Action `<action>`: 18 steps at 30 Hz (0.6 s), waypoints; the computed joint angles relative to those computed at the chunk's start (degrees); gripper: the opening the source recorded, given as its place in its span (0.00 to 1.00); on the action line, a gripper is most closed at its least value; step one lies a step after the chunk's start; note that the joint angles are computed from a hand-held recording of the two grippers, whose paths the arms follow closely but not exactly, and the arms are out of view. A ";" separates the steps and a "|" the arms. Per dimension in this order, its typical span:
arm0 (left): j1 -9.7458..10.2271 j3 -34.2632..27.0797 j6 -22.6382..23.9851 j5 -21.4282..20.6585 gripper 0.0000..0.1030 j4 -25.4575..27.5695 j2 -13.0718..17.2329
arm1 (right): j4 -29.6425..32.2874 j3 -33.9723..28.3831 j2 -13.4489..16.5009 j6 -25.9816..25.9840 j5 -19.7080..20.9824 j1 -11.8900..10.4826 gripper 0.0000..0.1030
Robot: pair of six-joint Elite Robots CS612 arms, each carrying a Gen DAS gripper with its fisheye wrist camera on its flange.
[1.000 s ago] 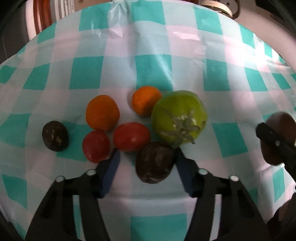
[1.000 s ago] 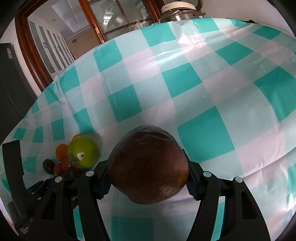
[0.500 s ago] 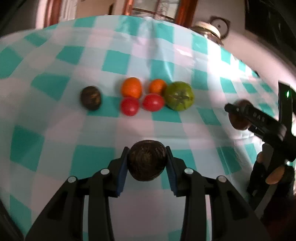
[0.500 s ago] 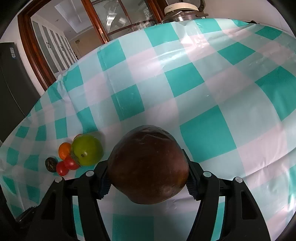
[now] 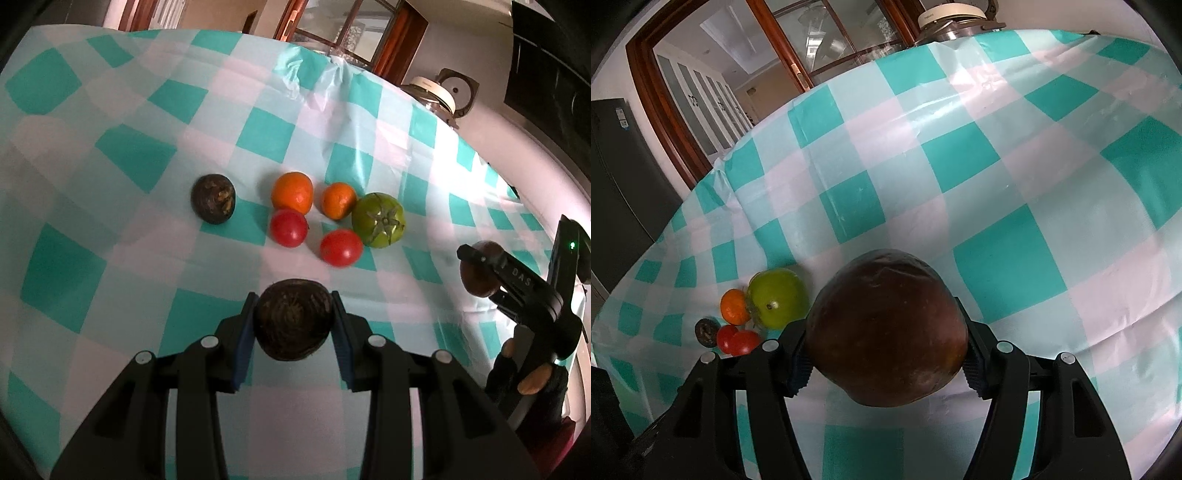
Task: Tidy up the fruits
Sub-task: 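Carry the pomegranate in the right tool while the left tool carries the dried fruit to the box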
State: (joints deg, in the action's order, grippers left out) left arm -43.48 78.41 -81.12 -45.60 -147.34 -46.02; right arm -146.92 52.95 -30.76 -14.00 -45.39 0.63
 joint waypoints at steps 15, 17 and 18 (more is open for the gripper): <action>-0.42 1.57 -0.92 -0.16 0.37 -2.47 -0.90 | -6.67 9.35 -4.71 8.26 -0.57 -1.36 0.62; -1.34 2.69 -1.35 0.68 0.37 -2.17 -1.64 | -9.28 16.74 -8.74 5.50 0.41 -2.27 0.62; -1.80 3.22 -1.58 1.15 0.37 -2.14 -1.97 | -9.38 19.08 -10.10 4.37 1.22 -2.65 0.62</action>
State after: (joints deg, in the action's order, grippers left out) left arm -45.29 81.63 -82.70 -44.45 -149.48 -47.99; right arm -156.31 72.03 -40.86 -9.63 -44.17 -2.03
